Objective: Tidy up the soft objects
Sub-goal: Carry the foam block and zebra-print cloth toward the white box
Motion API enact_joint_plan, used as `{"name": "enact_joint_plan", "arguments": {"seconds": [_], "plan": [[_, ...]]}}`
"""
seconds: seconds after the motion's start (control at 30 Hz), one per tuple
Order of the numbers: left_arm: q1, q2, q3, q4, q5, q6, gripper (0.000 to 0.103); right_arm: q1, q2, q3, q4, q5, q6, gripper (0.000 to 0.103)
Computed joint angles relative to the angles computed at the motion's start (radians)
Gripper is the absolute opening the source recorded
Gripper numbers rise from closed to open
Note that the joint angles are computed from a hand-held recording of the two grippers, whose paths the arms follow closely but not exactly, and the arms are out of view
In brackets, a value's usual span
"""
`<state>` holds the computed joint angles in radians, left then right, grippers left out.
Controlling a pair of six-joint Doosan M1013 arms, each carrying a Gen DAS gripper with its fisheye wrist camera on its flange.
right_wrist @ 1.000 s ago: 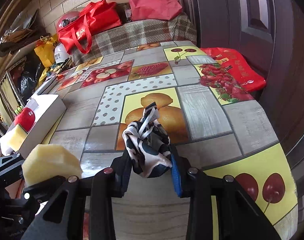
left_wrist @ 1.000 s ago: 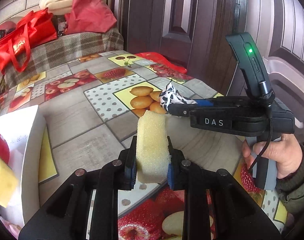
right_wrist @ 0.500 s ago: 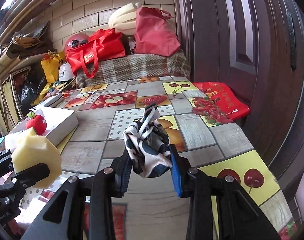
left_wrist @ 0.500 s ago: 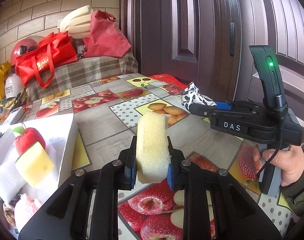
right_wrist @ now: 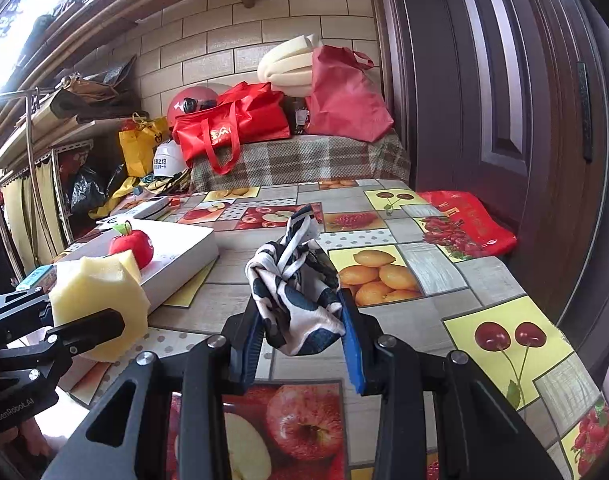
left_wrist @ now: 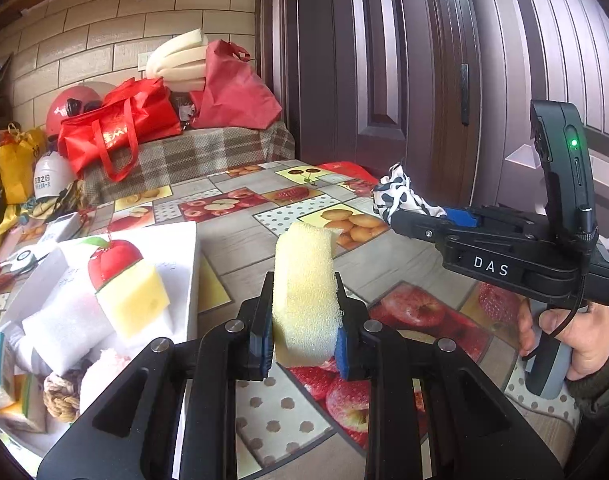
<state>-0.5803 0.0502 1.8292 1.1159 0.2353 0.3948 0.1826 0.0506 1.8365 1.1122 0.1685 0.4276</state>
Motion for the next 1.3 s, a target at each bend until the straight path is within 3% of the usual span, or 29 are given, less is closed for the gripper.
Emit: {"name": "enact_joint_plan", "arguments": {"seconds": [0.37, 0.73, 1.3], "plan": [[0.036, -0.035, 0.044, 0.172, 0.032, -0.184, 0.023, 0.036, -0.005, 0.008, -0.013, -0.001, -0.011, 0.035], [0.101, -0.072, 0.087, 0.264, 0.073, -0.337, 0.023, 0.058, -0.006, 0.011, 0.089, 0.01, -0.13, 0.035], [0.173, -0.094, 0.11, 0.233, 0.127, -0.413, 0.023, 0.103, 0.006, 0.002, 0.182, 0.077, -0.278, 0.035]]}}
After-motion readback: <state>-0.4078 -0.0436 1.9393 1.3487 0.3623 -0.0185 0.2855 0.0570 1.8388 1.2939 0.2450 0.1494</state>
